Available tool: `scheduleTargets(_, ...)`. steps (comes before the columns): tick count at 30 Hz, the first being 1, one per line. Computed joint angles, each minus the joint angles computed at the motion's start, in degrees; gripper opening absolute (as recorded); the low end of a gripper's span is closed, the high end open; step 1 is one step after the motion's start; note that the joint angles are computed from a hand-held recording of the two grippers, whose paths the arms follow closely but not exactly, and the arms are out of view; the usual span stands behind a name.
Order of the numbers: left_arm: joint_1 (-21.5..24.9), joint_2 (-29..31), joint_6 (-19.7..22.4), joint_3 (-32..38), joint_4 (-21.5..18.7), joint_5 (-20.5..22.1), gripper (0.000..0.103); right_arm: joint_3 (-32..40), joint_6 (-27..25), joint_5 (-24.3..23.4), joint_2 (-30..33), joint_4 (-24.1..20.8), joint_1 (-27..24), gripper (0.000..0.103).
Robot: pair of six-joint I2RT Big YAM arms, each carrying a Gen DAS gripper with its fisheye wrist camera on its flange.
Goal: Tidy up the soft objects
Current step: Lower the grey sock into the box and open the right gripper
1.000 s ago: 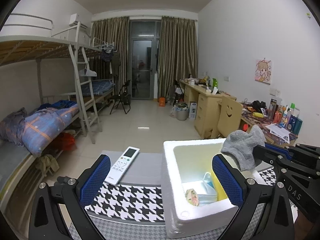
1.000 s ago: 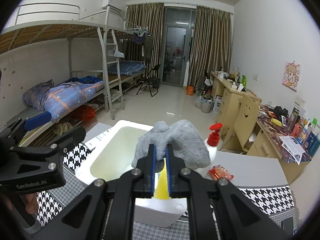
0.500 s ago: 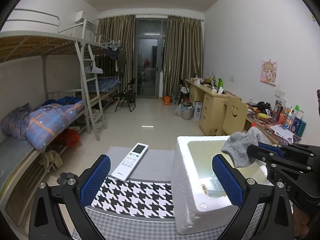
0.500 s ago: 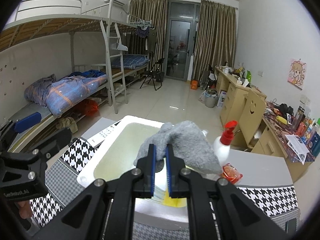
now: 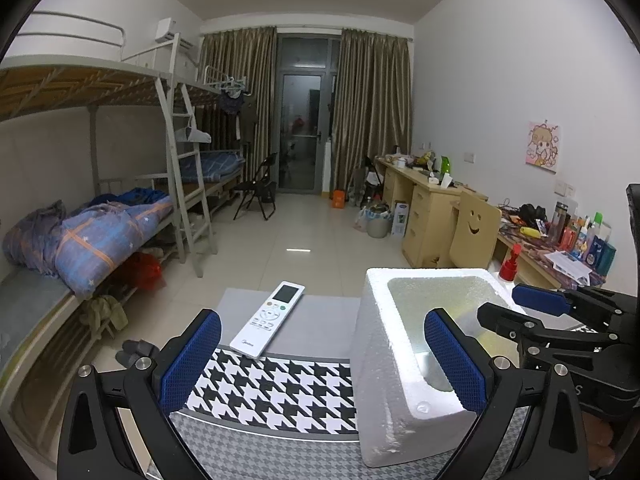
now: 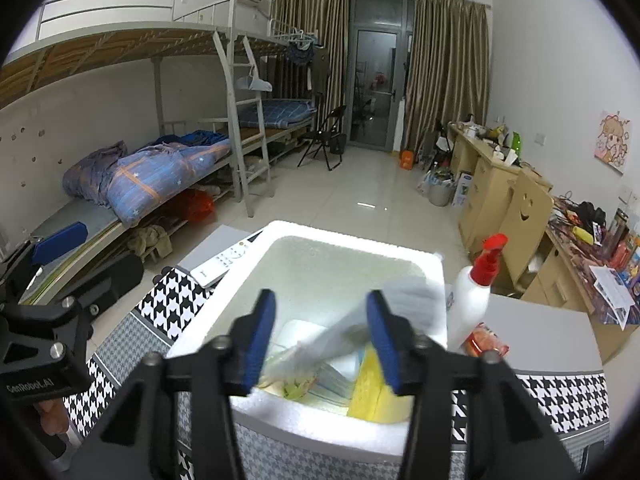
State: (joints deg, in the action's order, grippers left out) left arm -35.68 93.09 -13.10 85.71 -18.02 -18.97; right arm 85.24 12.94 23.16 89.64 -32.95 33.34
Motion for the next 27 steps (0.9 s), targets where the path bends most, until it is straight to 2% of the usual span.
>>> scheduleTargets(10,-0.51,-0.36,0.42,-0.30,0.53,0.06,0.102,-1.82,-0.15,0.68,-2.06,1.54,-0.05,0.055)
scheduleTargets(14,-1.14,-0.99,0.58,-0.85,0.89,-0.11,0.102,-3.97,-0.55,1.84,-3.95,3.66,0.46,0.069)
scheduleTargets(27,-4.32,-3.74,1.05,-2.85,1.12,-0.82,0.102,-9.21,1.07,5.04,-9.71,5.41,1.79,0.074)
